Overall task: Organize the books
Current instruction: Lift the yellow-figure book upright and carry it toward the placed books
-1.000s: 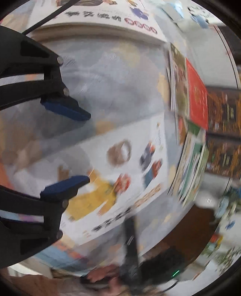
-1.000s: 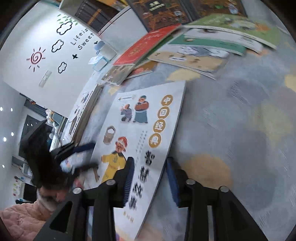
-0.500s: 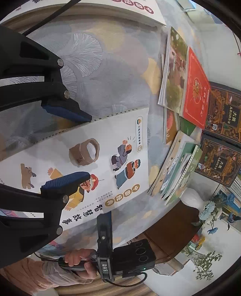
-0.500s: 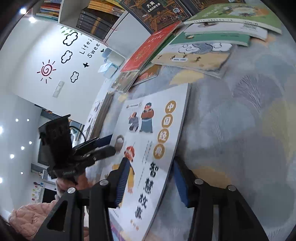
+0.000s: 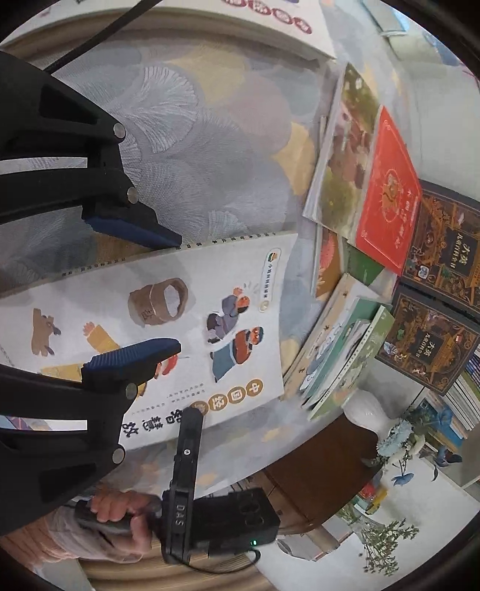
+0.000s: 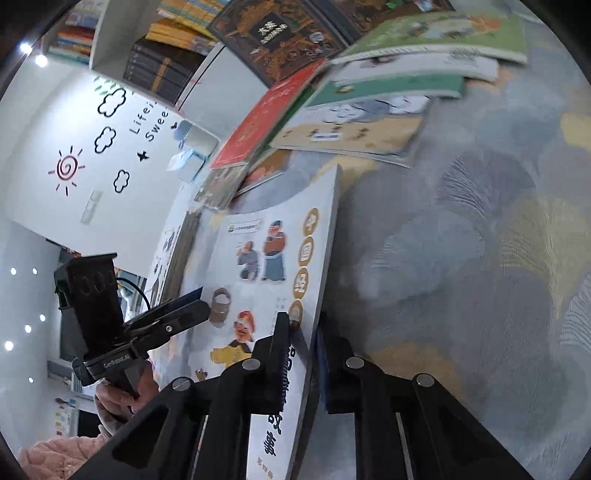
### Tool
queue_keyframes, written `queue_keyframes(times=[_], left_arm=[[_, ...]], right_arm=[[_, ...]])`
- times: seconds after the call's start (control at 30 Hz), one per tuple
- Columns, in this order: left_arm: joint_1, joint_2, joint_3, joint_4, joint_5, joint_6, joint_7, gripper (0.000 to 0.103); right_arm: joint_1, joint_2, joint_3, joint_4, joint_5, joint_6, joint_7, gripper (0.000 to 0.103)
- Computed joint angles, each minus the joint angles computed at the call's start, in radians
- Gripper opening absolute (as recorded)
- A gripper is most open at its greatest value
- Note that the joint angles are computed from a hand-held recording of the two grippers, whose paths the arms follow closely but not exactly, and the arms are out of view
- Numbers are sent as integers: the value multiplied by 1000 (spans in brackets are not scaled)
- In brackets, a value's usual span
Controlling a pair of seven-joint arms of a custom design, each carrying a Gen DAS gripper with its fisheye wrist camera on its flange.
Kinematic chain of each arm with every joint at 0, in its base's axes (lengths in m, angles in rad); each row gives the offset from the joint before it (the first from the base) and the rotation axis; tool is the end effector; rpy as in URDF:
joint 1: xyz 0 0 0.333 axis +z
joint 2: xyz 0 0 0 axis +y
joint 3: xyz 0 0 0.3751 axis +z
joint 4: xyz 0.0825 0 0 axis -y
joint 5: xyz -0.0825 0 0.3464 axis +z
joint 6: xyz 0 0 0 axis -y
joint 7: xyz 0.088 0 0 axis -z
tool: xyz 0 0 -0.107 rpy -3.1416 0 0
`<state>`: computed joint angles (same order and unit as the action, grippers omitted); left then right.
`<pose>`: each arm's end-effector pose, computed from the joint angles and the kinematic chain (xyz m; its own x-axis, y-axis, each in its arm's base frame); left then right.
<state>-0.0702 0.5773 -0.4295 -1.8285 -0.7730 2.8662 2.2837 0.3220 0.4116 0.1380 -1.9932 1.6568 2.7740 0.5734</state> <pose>0.6364 -0.2479 0.3530 -0.4496 -0.7989 0.3994 -0.8302 0.2088 -0.5169 0.5643 0.2227 0.3425 0.0821 -0.7357 -0.6723 -0.9053 0.2270 -0.3589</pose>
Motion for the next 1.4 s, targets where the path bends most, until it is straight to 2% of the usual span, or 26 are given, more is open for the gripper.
queue_keyframes(times=[0.1, 0.2, 0.37, 0.57, 0.83, 0.93, 1.0, 1.03, 1.07, 1.1, 1.13, 1.17, 1.23, 1.27, 1.3, 1.33, 1.4], left_arm=[[-21, -20, 22, -11, 29, -8, -19, 46], [-57, -38, 57, -30, 78, 17, -58, 46], [-7, -56, 8, -51, 56, 32, -35, 46], [26, -73, -27, -72, -5, 52, 15, 46], [61, -103, -57, -98, -115, 86, 114, 46], [62, -90, -46, -93, -135, 72, 129, 46], [33, -72, 0, -83, -102, 34, 82, 46], [26, -65, 16, -81, -88, 16, 63, 46], [28, -60, 22, -85, -82, -3, 55, 46], [33, -62, 27, -99, -79, -16, 53, 46], [60, -70, 3, -119, -107, -12, 99, 43], [74, -84, -1, -138, -110, -30, 128, 38], [88, -104, 31, -140, -114, -156, 132, 22], [129, -83, 24, -109, -121, -280, 112, 19], [143, -62, 32, -84, -138, -355, 101, 16], [152, -44, 40, -62, -162, -396, 94, 12], [167, 11, 66, 14, -173, -531, 43, 11]], right_arm=[[-5, -14, 7, 1, -7, -50, 28, 13], [21, -16, 14, 14, -69, 9, 91, 13], [3, -32, 21, 10, 7, -20, 71, 12], [16, -49, 11, 12, 0, -35, 103, 11], [36, -46, 31, 45, -109, 23, 171, 11], [55, -19, 43, 52, -214, 101, 209, 12], [28, 9, 73, 58, -196, 99, 157, 15], [24, 19, 75, 57, -221, 98, 179, 16], [28, 29, 67, 51, -292, 97, 250, 17], [39, 34, 50, 38, -367, 96, 321, 22], [19, 28, 69, 22, -374, 89, 322, 22], [-10, 18, 98, 7, -332, 90, 269, 23], [-39, -10, 117, -36, -354, 57, 266, 24], [-56, -16, 131, -49, -333, 46, 236, 24], [-71, -18, 143, -56, -288, 34, 189, 24], [-86, -16, 152, -59, -219, 17, 128, 24], [-93, -7, 141, -54, -141, -28, 56, 24]])
